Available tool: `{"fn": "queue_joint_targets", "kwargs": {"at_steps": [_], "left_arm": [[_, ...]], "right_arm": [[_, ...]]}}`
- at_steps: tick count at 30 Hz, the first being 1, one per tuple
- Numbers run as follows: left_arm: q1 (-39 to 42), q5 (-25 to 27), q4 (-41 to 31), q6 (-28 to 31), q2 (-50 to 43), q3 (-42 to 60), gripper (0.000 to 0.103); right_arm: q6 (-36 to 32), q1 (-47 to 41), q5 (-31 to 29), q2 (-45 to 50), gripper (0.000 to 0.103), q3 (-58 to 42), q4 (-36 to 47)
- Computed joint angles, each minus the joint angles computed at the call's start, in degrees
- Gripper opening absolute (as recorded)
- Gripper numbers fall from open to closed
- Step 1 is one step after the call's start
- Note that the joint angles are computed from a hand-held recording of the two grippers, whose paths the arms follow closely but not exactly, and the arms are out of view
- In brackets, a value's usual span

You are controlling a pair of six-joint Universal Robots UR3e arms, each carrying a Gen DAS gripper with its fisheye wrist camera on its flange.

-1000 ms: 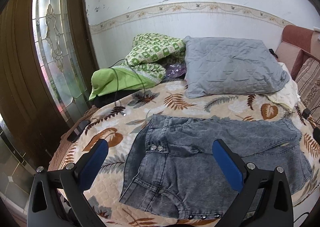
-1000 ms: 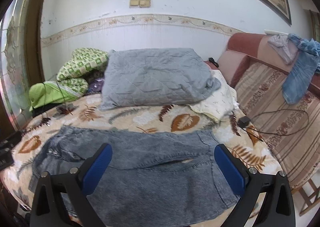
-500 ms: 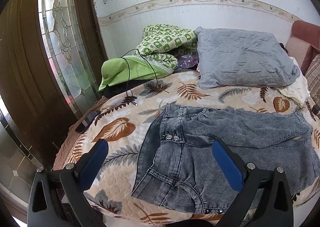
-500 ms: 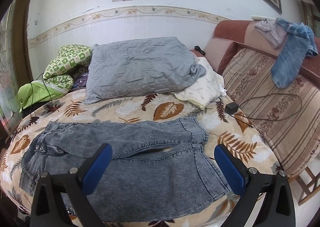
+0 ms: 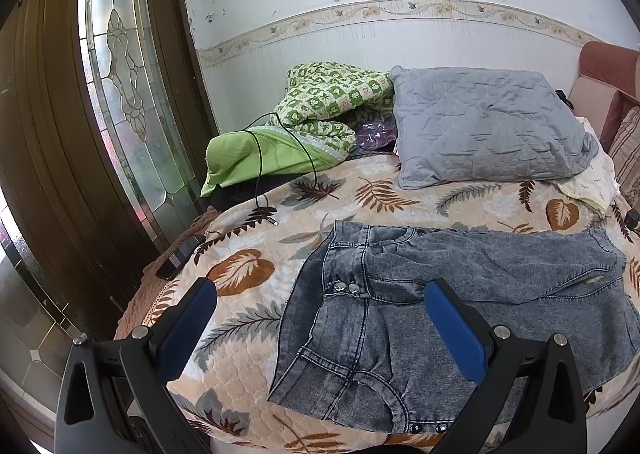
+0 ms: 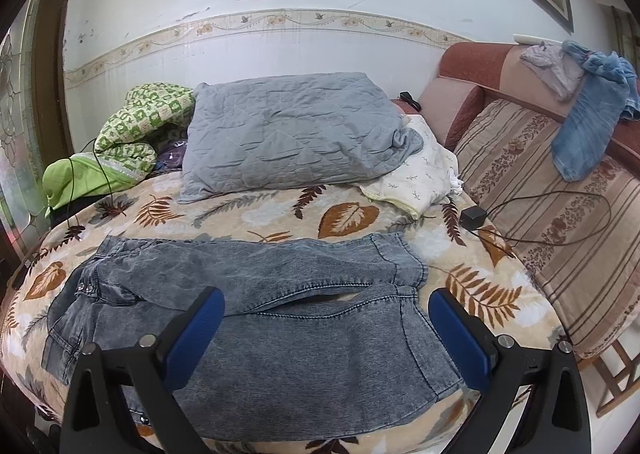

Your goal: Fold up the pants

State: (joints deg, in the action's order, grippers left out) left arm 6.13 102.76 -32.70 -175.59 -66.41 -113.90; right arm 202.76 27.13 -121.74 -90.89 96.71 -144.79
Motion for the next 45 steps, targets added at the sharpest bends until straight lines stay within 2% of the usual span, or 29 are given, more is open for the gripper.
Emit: {"fn": "queue_joint_targets", "kwargs": {"at_steps": [31, 34, 37, 40, 45], "left_arm": [[-1.5, 0.7, -0.3, -0.8, -2.0, 1.2, 0.103], [-0.7, -0.4, -0.5, -0.1, -3.0, 1.9, 0.103], [3.3, -6.2, -3.6, 2.1, -6.4, 5.4, 0.103], [7.4, -10.9, -7.3, 3.6, -13.9, 12.0, 0.103], [9.3, -8.3, -10.7, 5.4, -33.9, 30.5, 0.103]], "right_arm": [[-0.1, 0.4, 0.9, 2.8, 0.103, -2.7, 1.7], [-1.0, -0.7, 2.1, 2.8, 0.103, -2.6, 1.5], [-3.0, -5.4, 8.0, 2.1, 0.103, -2.5, 1.4], [-7.0, -15.0, 19.4, 1.9, 0.103, -3.7, 3.4], [-12.3, -30.4, 31.6, 8.7, 0.103, -11.6, 10.3]]}}
